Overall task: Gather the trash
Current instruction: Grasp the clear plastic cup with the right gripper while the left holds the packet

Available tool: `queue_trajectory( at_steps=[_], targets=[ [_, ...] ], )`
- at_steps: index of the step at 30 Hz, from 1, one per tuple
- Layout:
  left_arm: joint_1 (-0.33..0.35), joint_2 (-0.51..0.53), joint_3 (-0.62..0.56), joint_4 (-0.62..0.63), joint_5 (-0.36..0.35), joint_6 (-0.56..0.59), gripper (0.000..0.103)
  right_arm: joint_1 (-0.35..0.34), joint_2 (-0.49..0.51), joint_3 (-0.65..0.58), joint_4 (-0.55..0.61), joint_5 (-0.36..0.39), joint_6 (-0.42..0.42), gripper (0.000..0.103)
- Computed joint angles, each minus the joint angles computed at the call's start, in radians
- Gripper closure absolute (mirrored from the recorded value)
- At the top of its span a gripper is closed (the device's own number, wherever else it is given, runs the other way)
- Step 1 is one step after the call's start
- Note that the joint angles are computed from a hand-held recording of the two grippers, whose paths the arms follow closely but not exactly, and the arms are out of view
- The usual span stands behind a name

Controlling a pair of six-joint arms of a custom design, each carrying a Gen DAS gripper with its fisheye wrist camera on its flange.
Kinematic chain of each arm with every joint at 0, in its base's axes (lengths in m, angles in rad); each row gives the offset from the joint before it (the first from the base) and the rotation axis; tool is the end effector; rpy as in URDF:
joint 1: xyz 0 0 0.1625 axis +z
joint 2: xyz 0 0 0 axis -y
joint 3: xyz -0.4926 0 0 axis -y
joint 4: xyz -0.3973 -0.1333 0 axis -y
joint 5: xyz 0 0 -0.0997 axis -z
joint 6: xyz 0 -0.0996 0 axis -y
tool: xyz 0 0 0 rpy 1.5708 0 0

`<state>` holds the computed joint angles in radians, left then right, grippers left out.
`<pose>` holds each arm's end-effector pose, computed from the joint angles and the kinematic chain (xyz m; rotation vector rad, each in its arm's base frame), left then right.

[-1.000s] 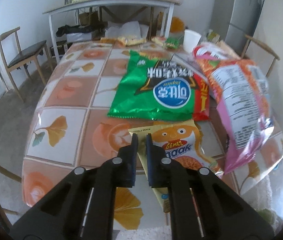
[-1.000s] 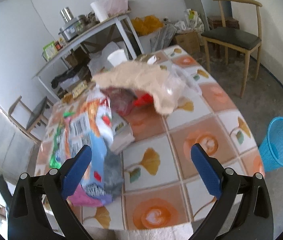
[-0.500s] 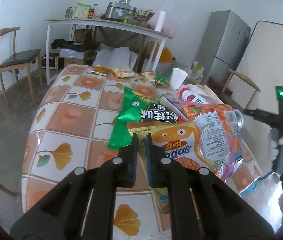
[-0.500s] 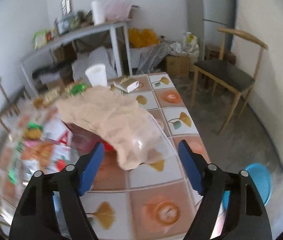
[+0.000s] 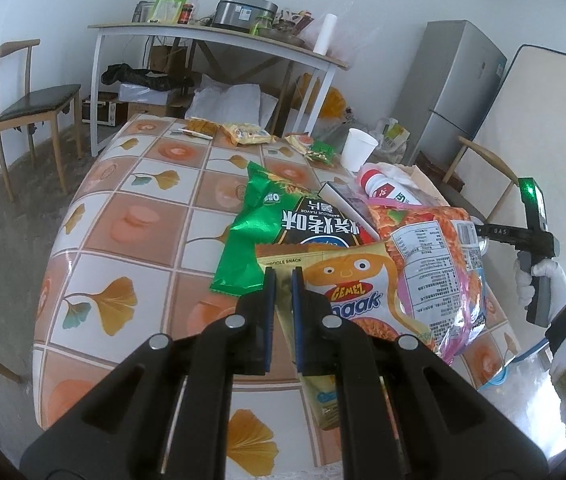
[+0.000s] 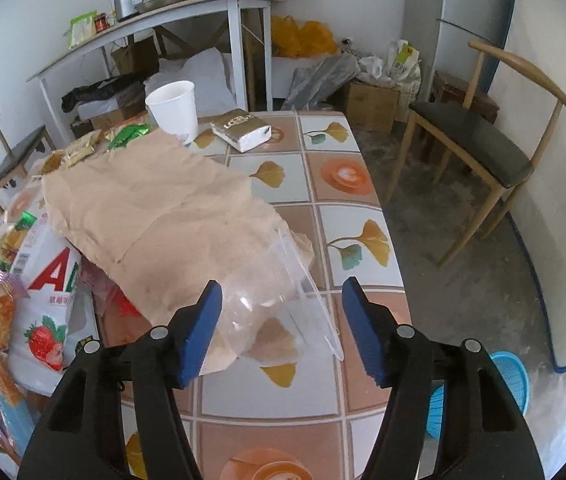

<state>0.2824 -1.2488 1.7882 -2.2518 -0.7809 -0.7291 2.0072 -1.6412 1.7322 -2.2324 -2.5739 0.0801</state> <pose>-0.5245 -0.3647 0.3704 0.6552 2.5650 -1.0334 0.2450 -0.4086 0.6266 0.0406 -2.1727 0.9089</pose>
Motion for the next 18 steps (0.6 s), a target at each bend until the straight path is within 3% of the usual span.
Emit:
queue_trajectory(
  at_steps=[10, 15, 18],
  targets=[
    [0.001, 0.002, -0.002, -0.003, -0.001, 0.005, 0.096, -0.104, -0.041, -0.017, -0.052, 0.208, -0.028, 0.039],
    [0.001, 0.0, -0.004, 0.005, -0.006, -0.007, 0.096, -0.154, -0.053, -0.029, -0.047, 0.297, 0.0, 0.038],
    [-0.001, -0.001, -0.006, 0.014, 0.003, -0.016, 0.096, -0.148, -0.063, -0.018, -0.055, 0.317, 0.024, 0.055]
  ],
)
